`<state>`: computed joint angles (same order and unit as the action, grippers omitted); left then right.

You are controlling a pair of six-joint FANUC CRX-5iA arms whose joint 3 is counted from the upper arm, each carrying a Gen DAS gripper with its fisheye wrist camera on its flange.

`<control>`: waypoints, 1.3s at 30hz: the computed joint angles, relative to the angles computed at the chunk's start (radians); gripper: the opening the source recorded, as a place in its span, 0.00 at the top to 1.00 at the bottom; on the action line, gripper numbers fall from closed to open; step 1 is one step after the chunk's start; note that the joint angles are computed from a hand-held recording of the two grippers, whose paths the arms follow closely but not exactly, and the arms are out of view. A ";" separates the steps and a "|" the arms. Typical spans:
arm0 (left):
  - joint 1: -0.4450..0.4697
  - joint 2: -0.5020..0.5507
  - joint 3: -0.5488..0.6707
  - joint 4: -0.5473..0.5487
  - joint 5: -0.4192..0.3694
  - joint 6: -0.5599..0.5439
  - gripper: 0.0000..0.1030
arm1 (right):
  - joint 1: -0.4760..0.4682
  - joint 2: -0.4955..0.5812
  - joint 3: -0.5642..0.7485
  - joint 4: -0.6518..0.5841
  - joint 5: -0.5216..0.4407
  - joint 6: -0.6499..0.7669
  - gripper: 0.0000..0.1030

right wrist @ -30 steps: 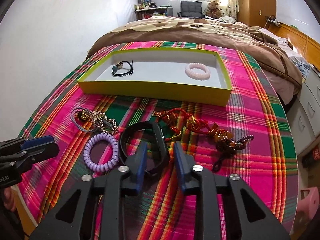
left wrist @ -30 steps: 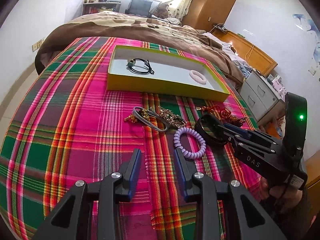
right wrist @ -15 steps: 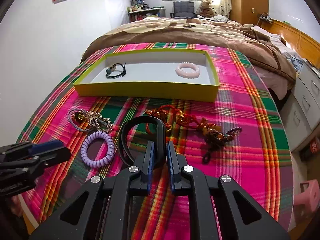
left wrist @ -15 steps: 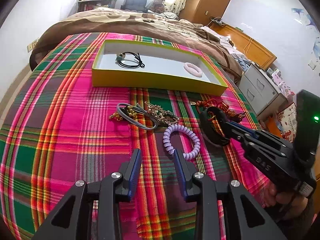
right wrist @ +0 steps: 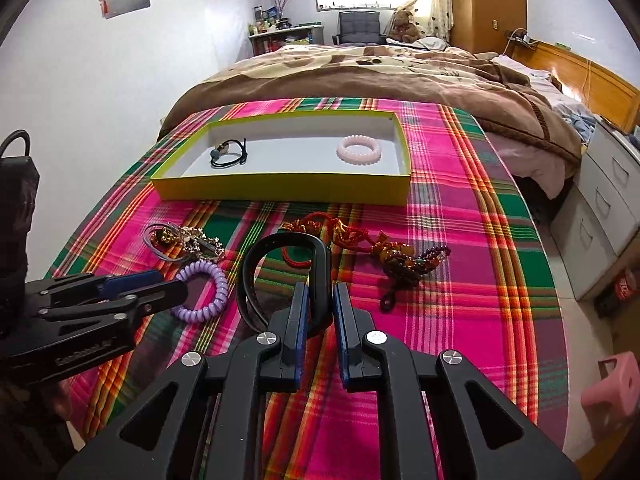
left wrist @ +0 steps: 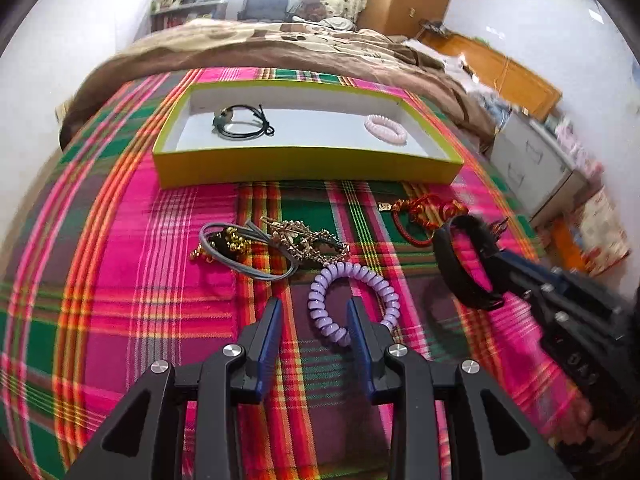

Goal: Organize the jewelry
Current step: 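Grasp the lavender coil hair tie with the left tool while the right tool grasps the black band, then carry the lavender hair tie and black band into the white box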

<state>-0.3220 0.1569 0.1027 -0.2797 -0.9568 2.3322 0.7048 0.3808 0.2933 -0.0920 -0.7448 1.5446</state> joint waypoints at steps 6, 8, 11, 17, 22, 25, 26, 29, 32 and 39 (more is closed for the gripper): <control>-0.046 0.046 0.079 -0.080 -0.097 0.007 0.71 | -0.007 -0.013 -0.012 -0.022 0.006 0.010 0.88; -0.048 0.045 0.077 -0.082 -0.094 0.006 0.76 | -0.011 -0.013 -0.010 -0.031 0.004 0.019 0.88; -0.052 0.045 0.078 -0.084 -0.098 0.003 0.84 | -0.013 -0.010 -0.008 -0.033 0.003 0.016 0.88; -0.059 0.040 0.074 -0.097 -0.097 0.012 0.91 | -0.015 -0.012 -0.012 -0.026 0.005 0.004 0.88; -0.065 0.027 0.067 -0.112 -0.090 0.024 0.91 | -0.012 -0.016 -0.022 -0.013 0.013 -0.010 0.88; -0.065 0.017 0.063 -0.117 -0.085 0.025 0.91 | -0.009 -0.022 -0.031 -0.005 0.020 -0.017 0.88; -0.065 0.015 0.062 -0.118 -0.083 0.026 0.91 | -0.009 -0.023 -0.031 -0.006 0.021 -0.017 0.88; -0.066 0.005 0.059 -0.123 -0.079 0.029 0.91 | -0.007 -0.027 -0.034 0.000 0.025 -0.023 0.88; -0.067 -0.004 0.058 -0.129 -0.076 0.030 0.91 | -0.006 -0.032 -0.038 0.000 0.029 -0.024 0.88; -0.070 -0.022 0.059 -0.140 -0.069 0.030 0.91 | -0.007 -0.036 -0.035 0.004 0.030 -0.028 0.88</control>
